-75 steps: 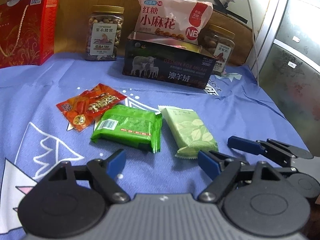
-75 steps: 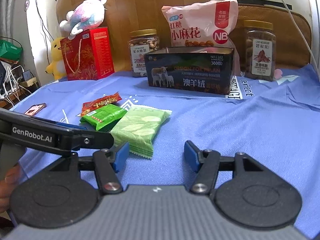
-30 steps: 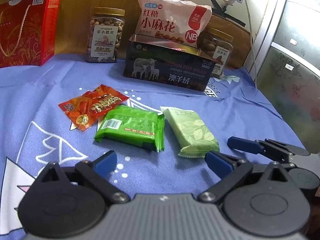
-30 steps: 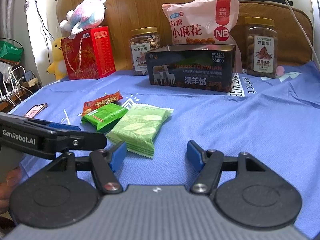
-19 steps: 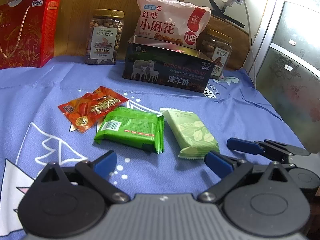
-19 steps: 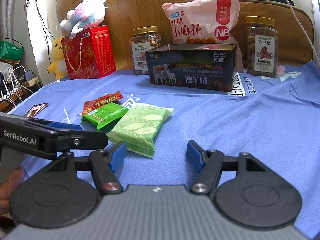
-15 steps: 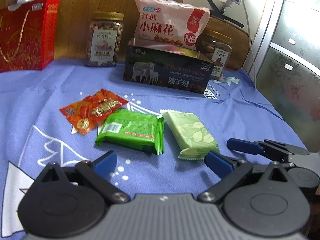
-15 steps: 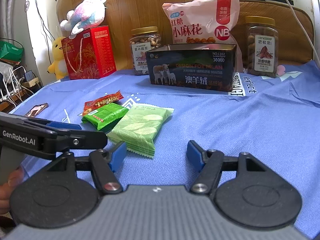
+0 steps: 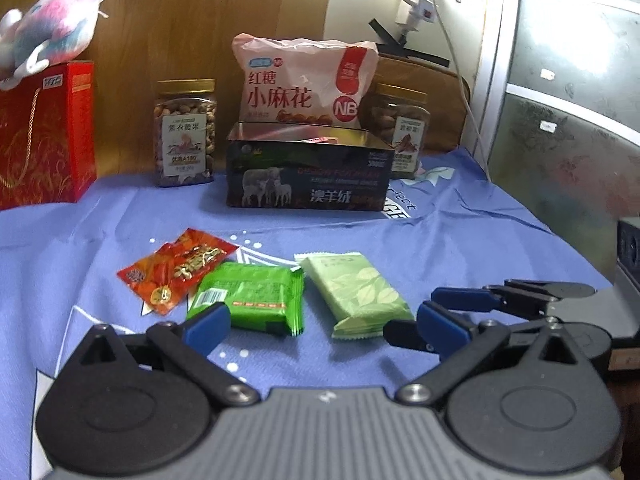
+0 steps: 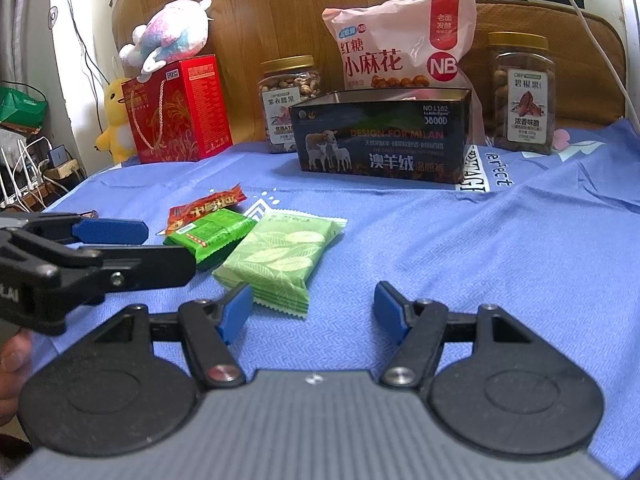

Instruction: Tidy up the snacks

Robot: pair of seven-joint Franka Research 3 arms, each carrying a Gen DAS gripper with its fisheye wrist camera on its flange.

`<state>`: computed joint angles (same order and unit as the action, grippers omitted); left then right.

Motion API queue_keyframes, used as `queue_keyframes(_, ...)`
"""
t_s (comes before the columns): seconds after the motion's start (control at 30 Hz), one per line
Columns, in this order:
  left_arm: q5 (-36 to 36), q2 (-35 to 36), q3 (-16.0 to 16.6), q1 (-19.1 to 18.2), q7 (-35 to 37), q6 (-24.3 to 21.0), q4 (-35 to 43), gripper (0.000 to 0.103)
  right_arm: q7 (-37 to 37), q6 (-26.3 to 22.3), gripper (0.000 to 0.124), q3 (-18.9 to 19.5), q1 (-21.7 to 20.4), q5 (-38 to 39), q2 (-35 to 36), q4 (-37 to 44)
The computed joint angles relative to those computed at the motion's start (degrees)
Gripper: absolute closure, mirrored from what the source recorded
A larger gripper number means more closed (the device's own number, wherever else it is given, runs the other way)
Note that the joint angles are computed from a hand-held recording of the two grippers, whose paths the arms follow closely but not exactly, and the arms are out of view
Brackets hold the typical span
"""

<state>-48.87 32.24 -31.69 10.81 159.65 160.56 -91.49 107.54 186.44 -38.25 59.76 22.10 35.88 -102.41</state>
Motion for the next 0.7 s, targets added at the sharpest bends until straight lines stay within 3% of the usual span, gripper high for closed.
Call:
queue_keyframes(0.23,-0.2,-0.5,-0.6,0.7,1.2,0.3,-0.4,0.0,-0.2,0.1,0.054,0.1,0.0,0.1,0.0,-0.1)
queue_keyframes(0.43,0.8,-0.1,1.8,-0.3,-2.6,-5.3,1.8,0.0,-0.3,0.2,0.054,-0.2,0.1,0.4,-0.1,-0.2)
queue_keyframes(0.57,0.0,0.1,2.5,-0.4,-2.8,-6.5,2.5,0.0,-0.5,0.1,0.054,-0.1,0.1,0.5,-0.1,-0.1)
queue_keyframes(0.7,0.3,1.5,3.8,-0.7,-5.3,-9.9,6.3,0.003,0.2,-0.7,0.054,-2.1,1.7,0.2,0.6,0.0)
